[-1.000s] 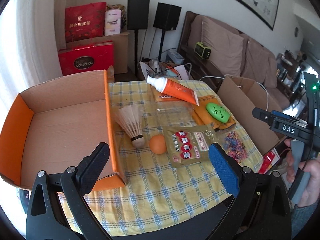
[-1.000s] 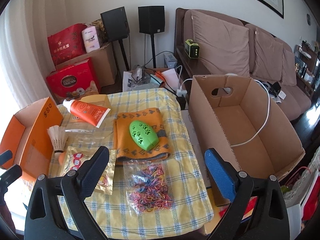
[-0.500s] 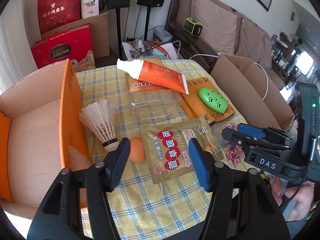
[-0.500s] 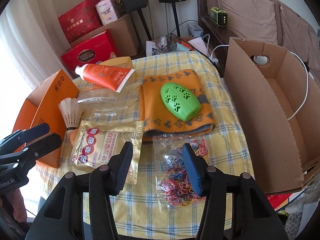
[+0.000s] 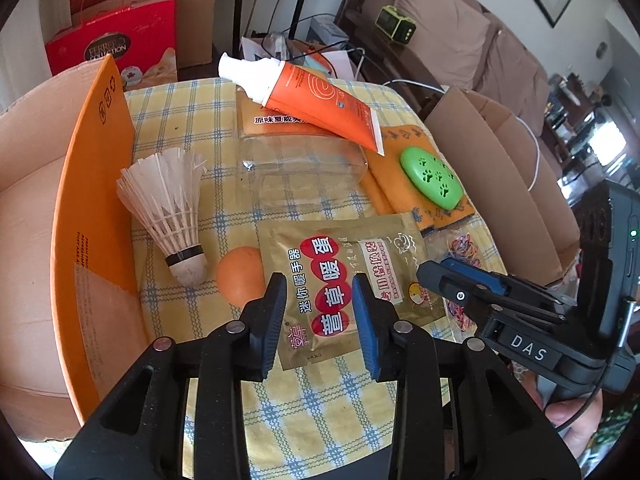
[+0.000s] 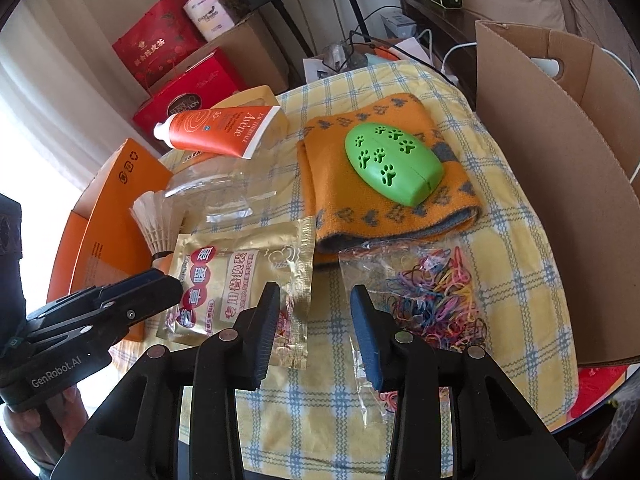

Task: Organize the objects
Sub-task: 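Lower the right gripper onto the gold warmer pouch and close it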

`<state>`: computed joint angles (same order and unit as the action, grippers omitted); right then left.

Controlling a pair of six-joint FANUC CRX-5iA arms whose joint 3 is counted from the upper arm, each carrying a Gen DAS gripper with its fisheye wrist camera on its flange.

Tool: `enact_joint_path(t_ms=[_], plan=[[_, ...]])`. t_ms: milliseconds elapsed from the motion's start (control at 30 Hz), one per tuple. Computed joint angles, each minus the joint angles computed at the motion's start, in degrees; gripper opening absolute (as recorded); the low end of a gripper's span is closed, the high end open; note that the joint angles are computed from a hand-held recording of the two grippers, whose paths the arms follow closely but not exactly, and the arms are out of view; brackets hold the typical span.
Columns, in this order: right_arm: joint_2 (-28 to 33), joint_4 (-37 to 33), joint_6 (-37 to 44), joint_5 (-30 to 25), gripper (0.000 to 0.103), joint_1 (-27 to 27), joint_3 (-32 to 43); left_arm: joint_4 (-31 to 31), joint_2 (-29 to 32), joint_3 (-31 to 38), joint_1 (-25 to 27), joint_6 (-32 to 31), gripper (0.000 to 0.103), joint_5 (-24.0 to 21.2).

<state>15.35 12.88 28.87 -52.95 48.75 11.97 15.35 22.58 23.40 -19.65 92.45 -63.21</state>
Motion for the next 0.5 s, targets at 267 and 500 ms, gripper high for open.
enact_joint_path(t_ms=[267,500], plan=[[0.2,-1.4,1.1,0.3,0.038,-0.3,0.6,0.5,0.0,-1.2,-0.2,1.0,0.049,0.5],[0.2,-1.8,1.8,-0.2,0.038,-0.5,0.7,2.3,-0.9,-3.3,0.5,1.6,0.061,1.9]])
